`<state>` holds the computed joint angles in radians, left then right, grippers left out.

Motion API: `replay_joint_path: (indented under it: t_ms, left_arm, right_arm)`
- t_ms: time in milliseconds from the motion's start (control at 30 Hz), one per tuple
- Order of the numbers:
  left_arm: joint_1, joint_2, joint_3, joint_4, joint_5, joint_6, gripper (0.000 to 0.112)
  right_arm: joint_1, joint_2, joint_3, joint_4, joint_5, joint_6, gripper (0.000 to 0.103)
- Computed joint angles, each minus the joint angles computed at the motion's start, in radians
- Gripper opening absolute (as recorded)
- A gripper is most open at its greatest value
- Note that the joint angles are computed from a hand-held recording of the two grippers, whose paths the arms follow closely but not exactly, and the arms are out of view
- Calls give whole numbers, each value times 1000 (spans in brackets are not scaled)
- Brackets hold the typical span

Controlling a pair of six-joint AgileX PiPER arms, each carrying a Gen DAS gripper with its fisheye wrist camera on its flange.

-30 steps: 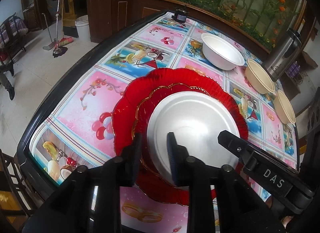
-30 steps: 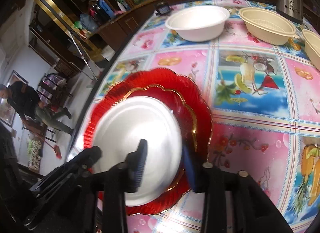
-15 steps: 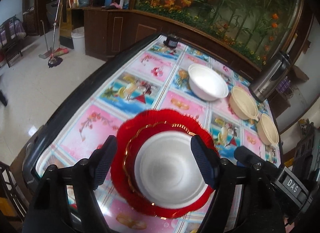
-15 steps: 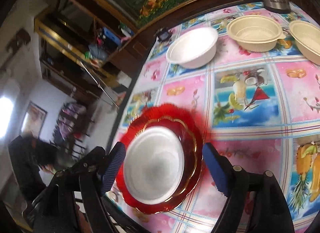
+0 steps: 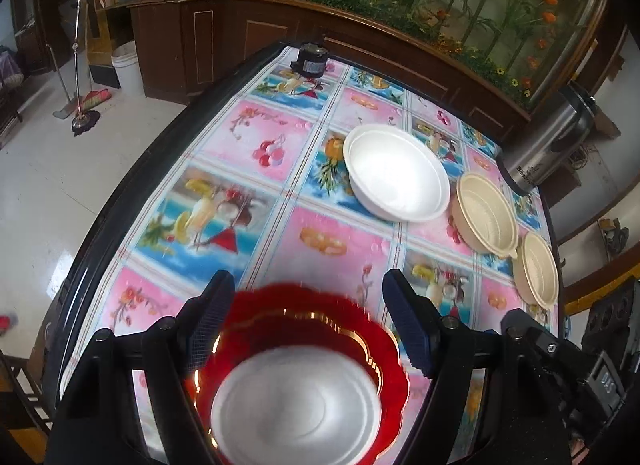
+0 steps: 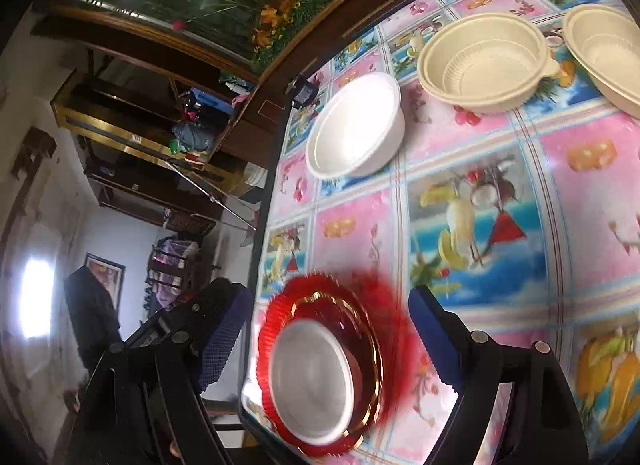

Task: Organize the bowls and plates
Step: 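Move the left tool away from the stack toward the white bowl, then grasp the rim of the white bowl with the left tool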

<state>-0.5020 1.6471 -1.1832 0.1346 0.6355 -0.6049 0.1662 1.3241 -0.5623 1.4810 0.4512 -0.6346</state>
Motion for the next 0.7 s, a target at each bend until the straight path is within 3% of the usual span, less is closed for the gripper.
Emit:
replay_joint_path:
  t_ms: [167, 533, 700]
  left_arm:
    - [3, 170, -204, -7, 81, 24, 76]
    - [29, 506, -644, -60, 285, 62, 76]
    - [14, 576, -728, -32, 296, 51, 76]
  right_arm:
    - [-102, 113, -123, -32, 56, 31, 84]
    - [-137, 391, -412, -193, 47, 183, 78]
    - [-142, 472, -479, -258, 29, 247, 72]
